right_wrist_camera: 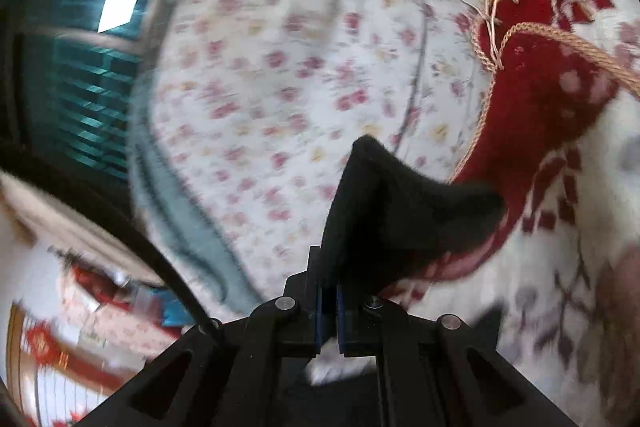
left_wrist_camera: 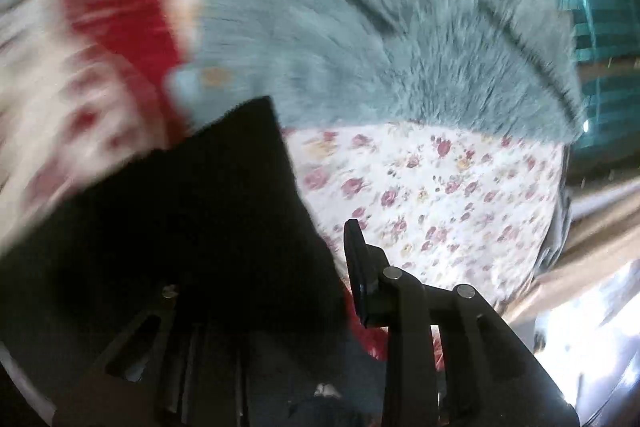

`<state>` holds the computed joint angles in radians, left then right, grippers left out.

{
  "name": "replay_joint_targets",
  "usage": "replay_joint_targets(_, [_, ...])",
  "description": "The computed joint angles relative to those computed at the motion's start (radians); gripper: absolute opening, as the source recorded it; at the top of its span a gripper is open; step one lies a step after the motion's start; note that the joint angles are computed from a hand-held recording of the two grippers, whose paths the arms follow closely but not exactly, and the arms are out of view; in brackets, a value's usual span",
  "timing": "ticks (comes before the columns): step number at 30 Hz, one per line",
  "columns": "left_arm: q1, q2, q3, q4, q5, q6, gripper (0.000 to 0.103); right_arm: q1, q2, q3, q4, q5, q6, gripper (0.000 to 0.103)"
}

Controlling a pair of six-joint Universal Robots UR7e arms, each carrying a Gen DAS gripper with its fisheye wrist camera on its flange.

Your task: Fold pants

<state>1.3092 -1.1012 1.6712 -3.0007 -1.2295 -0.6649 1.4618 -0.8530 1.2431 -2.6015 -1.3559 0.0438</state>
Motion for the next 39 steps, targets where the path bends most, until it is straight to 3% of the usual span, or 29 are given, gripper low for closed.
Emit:
replay_joint_targets(1, [0.012, 0.025, -0.071, 0.096, 0.011, 0.007, 0.043, 0.009, 0.057, -0.072, 0.015, -0.074, -0.009, 0.017])
replay_joint_targets(2, [0.016, 0.036, -0.102, 0.164, 0.065, -0.027, 0.06, 0.01, 0.102, -0.132, 0.072, -0.16, 0.024, 0.052])
replay_joint_targets(3, [0.016, 0.033, -0.101, 0.19, 0.087, -0.068, 0.066, 0.004, 0.124, -0.165, 0.155, -0.204, 0.094, 0.065])
replay_joint_targets(5, [0.029, 0.022, -0.067, 0.149, 0.043, -0.046, 0.069, -0.012, 0.116, -0.129, 0.194, -0.181, 0.109, 0.065])
replay_joint_targets(6, [0.028, 0.001, -0.028, 0.127, 0.062, -0.022, 0.069, -0.015, 0.102, -0.095, 0.18, -0.197, 0.055, 0.065])
replay_joint_targets(8, [0.019, -0.037, 0.04, 0.085, 0.121, -0.009, 0.069, -0.012, 0.057, 0.0, 0.11, -0.3, -0.047, 0.065])
replay_joint_targets(10, [0.028, -0.096, 0.123, 0.055, 0.108, -0.001, 0.069, -0.026, 0.012, 0.064, 0.095, -0.312, -0.069, 0.065])
replay_joint_targets(14, [0.04, -0.216, 0.248, 0.098, 0.097, -0.011, 0.07, -0.095, -0.133, 0.217, 0.14, -0.152, -0.009, 0.065])
replay_joint_targets(19, [0.045, -0.311, 0.377, 0.112, 0.067, 0.002, 0.07, -0.122, -0.291, 0.424, 0.17, -0.02, -0.024, 0.072])
replay_joint_targets(20, [0.053, -0.314, 0.395, 0.093, 0.053, 0.004, 0.07, -0.138, -0.313, 0.471, 0.176, 0.052, -0.012, 0.073])
replay_joint_targets(24, [0.082, -0.295, 0.439, -0.044, -0.005, -0.002, 0.071, -0.175, -0.297, 0.565, 0.123, 0.228, 0.119, 0.078])
replay_joint_targets(28, [0.092, -0.286, 0.447, -0.104, -0.062, -0.024, 0.078, -0.181, -0.207, 0.559, 0.033, 0.245, 0.269, 0.079])
replay_joint_targets(31, [0.122, -0.265, 0.436, -0.133, -0.156, -0.045, 0.078, -0.178, -0.138, 0.52, -0.005, 0.275, 0.266, 0.079])
replay_joint_targets(33, [0.128, -0.247, 0.427, -0.155, -0.163, -0.065, 0.079, -0.171, -0.128, 0.525, -0.094, 0.273, 0.274, 0.079])
replay_joint_targets(35, [0.13, -0.23, 0.415, -0.179, -0.167, -0.079, 0.082, -0.163, -0.125, 0.528, -0.147, 0.273, 0.214, 0.078])
replay_joint_targets(37, [0.132, -0.209, 0.394, -0.185, -0.174, -0.086, 0.083, -0.145, -0.132, 0.528, -0.168, 0.228, 0.147, 0.076])
replay_joint_targets(39, [0.138, -0.184, 0.36, -0.178, -0.202, -0.08, 0.083, -0.143, -0.129, 0.523, -0.17, 0.207, 0.13, 0.076])
